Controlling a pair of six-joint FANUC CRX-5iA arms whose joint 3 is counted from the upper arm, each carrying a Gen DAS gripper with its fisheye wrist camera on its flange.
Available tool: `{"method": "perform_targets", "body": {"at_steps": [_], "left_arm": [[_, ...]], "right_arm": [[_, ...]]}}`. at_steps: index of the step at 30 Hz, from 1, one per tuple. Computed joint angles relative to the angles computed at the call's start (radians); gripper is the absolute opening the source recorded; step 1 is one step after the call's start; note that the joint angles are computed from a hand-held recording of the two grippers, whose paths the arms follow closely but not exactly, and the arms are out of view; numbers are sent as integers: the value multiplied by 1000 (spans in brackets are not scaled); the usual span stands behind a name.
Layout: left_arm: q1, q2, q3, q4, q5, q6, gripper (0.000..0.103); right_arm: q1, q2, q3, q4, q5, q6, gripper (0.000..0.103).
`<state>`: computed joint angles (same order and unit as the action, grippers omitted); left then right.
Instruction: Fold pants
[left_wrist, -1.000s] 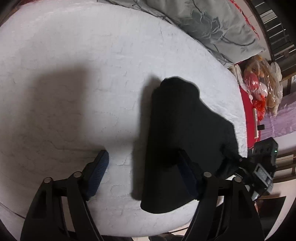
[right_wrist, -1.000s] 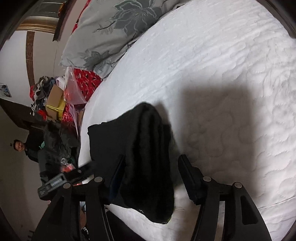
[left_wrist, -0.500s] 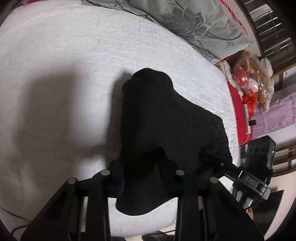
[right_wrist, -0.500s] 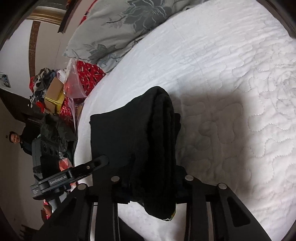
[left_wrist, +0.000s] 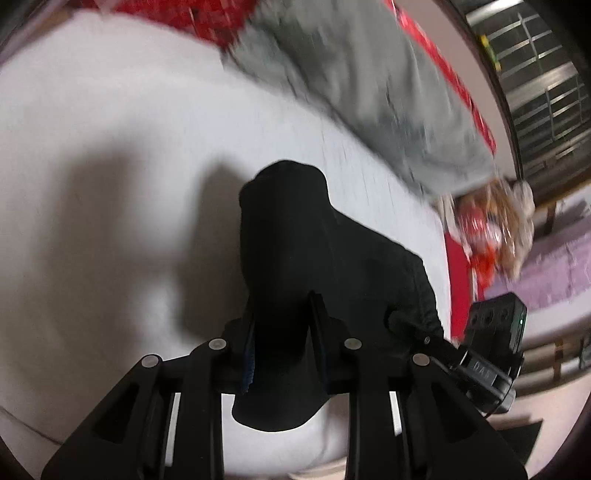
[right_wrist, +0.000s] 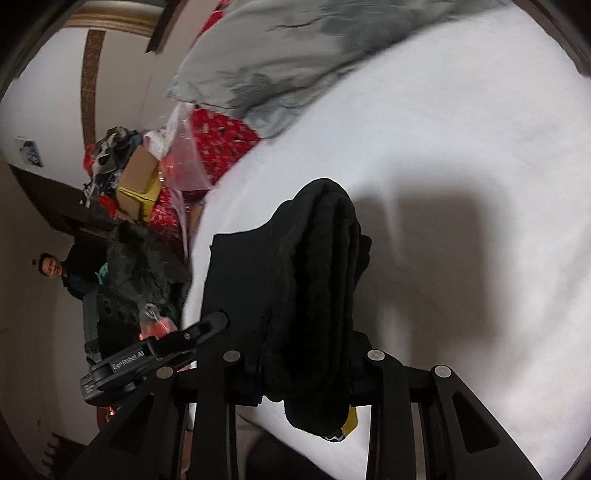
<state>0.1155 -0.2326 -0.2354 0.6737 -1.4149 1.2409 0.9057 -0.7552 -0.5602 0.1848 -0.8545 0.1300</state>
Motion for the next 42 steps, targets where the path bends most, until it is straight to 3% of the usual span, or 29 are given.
{"method": "perform_targets", "body": {"at_steps": [4, 7, 9, 12, 14, 17, 20, 25, 29, 32, 35, 42], "left_arm": [[10, 74, 87, -82, 33, 17, 23], [-32, 112, 129, -250, 53, 48, 23], [-60, 107, 110, -334, 83, 38, 34], [-84, 38, 57, -402, 195, 28, 59], [-93, 25, 47, -418, 215, 24, 60], [-73, 24, 47, -399, 204, 21, 61], [-85, 13, 69, -440, 196, 71, 61], [-156, -71, 81, -599, 217, 170, 61], [-176, -120, 67, -648, 215, 227, 61], [-175, -165, 42, -662, 227, 276, 61], [-176, -210, 25, -678, 234, 304, 61], [-177, -264, 19, -678, 228, 317, 61]], "right_arm": [[-124, 193, 120, -129, 81, 205, 30], [-140, 302, 169, -160, 67, 277, 31], [-115, 347, 174, -112, 31, 276, 36], [-93, 340, 144, -63, 45, 309, 35], [-110, 319, 146, -96, 34, 338, 39], [-112, 259, 108, -49, 16, 274, 55], [-105, 233, 109, -39, -34, 236, 57], [29, 229, 157, 115, -148, 143, 63], [195, 259, 213, 263, -365, 53, 90], [312, 270, 218, 363, -505, -25, 102], [415, 271, 206, 445, -605, -85, 103], [549, 286, 190, 552, -712, -123, 103]]}}
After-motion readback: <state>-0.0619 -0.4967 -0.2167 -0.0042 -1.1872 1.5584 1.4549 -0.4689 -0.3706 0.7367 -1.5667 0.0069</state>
